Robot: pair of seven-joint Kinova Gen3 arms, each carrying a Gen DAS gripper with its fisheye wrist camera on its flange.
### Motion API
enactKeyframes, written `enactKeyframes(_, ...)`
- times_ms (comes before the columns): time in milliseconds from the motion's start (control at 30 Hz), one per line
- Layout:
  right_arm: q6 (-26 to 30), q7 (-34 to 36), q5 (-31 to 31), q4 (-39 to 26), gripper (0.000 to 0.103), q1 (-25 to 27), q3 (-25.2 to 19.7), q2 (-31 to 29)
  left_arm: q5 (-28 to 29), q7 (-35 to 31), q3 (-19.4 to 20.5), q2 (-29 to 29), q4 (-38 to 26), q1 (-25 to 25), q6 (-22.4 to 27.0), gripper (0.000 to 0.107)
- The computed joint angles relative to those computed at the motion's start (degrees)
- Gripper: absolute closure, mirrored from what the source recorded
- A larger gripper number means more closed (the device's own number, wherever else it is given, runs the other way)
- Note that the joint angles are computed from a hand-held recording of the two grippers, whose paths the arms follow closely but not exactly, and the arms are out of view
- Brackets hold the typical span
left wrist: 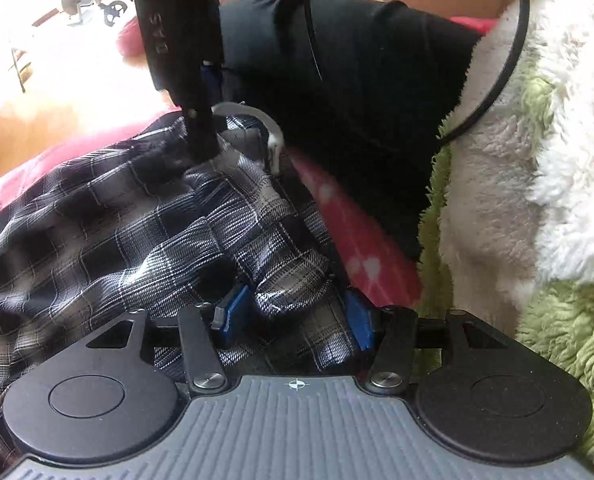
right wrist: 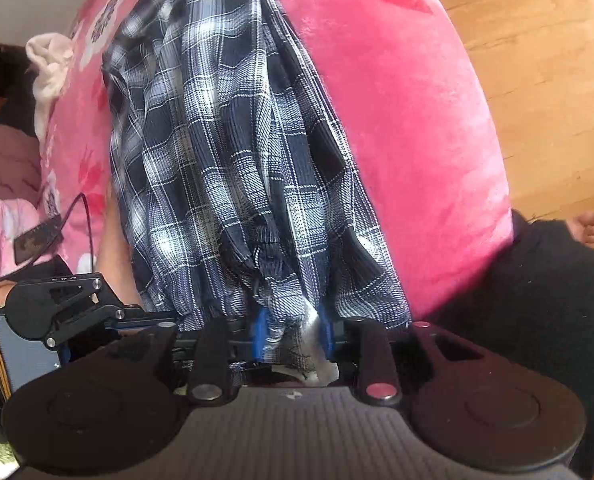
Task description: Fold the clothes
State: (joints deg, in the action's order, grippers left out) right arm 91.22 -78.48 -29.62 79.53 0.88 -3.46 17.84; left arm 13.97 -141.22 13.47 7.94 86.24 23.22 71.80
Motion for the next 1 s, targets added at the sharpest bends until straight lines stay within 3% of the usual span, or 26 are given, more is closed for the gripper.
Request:
enactKeyframes(67,-0.3,0.7,1.5,-0.7,0.056,-0.5,-0.1,-1.2,0.5,0.5,-0.2,0.4,-0.5,-0.3,0.7,0.055)
enactKeyframes(200,-2.8,3.6,4.3,-2.5,0.053,-1.2,0.3,-5.3,1.3,0.4,-0.6,0.1,-1.6,-1.3,1.1,0.055)
enactKeyframes(300,-6.0,4.9,6.6,-4.1,0.052,-2.2,0.6,-7.6,3.0,-1.7,-1.5,-2.3,-0.6,-4.2,-1.6,0.054)
enactKeyframes(467,-10.4,6.4,5.8,-8.0,0.045,-2.7,0.7,-7.0,5.1,6.4,-3.9,-3.0,-3.0,-9.8,-2.8,0.05)
enactKeyframes(633,-15.5,9.3,-0.5,-12.0,0.037,-1.9,-1.4,-1.2,8.6,18.0,-16.9,-2.2,-2.8,-7.8,-6.3,0.048)
enactKeyframes(867,-18.7,5.0,-5.8,-23.0,0.036,-2.9,-5.2,14.1,13.5,34.3,-34.5,1.0,2.4,-3.3,-19.0,0.048)
enactKeyframes(933,-19.5,2.2,-5.6,-27.1,0.036,-3.6,-5.9,18.6,13.3,38.9,-34.8,2.3,2.9,-4.7,-21.7,0.048)
enactKeyframes(1000,-19.7,-0.7,-5.4,-31.3,0.036,-3.9,-6.7,22.6,13.7,40.6,-30.8,3.0,3.1,-9.2,-23.3,0.048)
